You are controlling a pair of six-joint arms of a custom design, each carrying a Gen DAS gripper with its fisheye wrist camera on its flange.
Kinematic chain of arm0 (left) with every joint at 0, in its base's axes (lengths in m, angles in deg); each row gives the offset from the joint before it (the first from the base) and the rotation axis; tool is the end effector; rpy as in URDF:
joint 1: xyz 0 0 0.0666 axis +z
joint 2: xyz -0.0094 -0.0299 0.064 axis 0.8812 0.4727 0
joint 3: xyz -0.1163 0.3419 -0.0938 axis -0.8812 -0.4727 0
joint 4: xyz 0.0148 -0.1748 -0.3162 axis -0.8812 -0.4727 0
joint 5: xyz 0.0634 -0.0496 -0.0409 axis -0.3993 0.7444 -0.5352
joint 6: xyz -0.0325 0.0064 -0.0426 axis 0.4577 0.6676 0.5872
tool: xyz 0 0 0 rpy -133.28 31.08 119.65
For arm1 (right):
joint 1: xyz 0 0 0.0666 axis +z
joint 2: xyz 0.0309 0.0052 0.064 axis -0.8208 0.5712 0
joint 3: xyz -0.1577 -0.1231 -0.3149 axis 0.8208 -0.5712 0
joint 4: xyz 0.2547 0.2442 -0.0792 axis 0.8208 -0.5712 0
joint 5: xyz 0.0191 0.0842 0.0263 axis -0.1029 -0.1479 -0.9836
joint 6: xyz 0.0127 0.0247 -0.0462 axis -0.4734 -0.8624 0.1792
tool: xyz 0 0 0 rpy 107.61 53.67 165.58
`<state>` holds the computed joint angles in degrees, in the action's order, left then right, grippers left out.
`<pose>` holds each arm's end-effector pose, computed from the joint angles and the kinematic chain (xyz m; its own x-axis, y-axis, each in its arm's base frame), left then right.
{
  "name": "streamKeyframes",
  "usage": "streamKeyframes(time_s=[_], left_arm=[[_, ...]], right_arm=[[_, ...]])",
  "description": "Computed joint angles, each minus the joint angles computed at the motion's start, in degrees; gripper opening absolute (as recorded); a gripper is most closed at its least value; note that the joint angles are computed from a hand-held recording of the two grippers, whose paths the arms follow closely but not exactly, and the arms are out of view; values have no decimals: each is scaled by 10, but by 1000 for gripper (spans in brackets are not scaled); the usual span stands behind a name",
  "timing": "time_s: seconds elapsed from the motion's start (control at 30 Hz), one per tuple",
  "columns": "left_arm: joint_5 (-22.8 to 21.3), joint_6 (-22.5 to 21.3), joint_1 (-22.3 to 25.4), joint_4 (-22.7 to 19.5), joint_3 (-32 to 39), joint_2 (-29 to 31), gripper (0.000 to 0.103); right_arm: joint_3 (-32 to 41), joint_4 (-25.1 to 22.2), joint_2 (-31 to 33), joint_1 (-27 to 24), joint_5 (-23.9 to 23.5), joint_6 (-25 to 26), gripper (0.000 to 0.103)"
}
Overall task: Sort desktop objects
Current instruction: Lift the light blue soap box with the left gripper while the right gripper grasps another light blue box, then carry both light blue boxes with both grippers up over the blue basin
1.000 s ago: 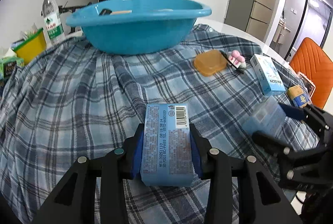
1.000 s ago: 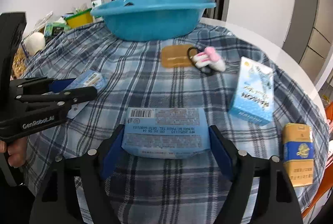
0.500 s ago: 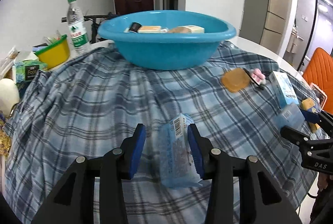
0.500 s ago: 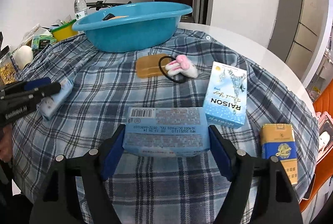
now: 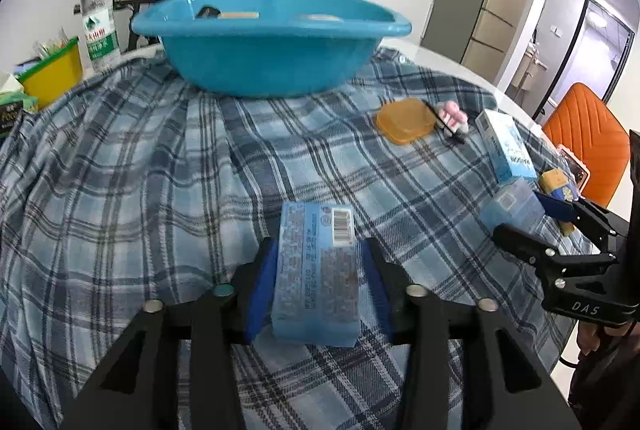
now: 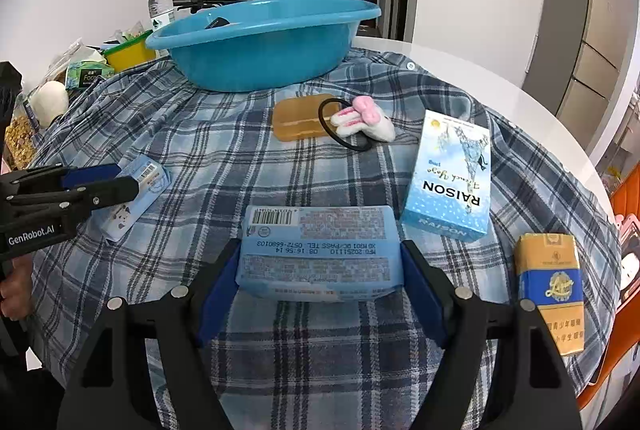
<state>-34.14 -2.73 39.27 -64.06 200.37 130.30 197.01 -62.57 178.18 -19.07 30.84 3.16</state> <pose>0.5516 -0.2371 0.4211 -0.7159 0.3146 -0.6234 0.5044 0.8503 -0.1502 0.5085 0.3517 0.4019 -0.7341 0.0393 -0.6779 0.0469 0.9989 0.0071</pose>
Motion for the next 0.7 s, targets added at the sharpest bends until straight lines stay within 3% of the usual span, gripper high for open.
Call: streamKeyframes(time_s=[0.07,0.13,0.2,0.3,0.53,0.7], left_arm=[[3,1,0,-13,7,8,59],[-15,-6,-6,4,-7,1,57],[-25,-4,-8,13,-14,-2,40],[-35,0,-9,22,-23,-8,40],[-85,9,-11,97,-64,-47,40],[-113,26,-5,204,-125,-91,40]], right_arm=[[-5,3,-2,-2,-1,-4,75],[-9,4,-5,-2,-1,-6,75],[-13,5,-7,-3,-2,-6,75],[-16,2,-9,-4,-1,-8,75],[-27,24,-21,-2,16,-11,75],[-27,76,-25,15,69,6,75]])
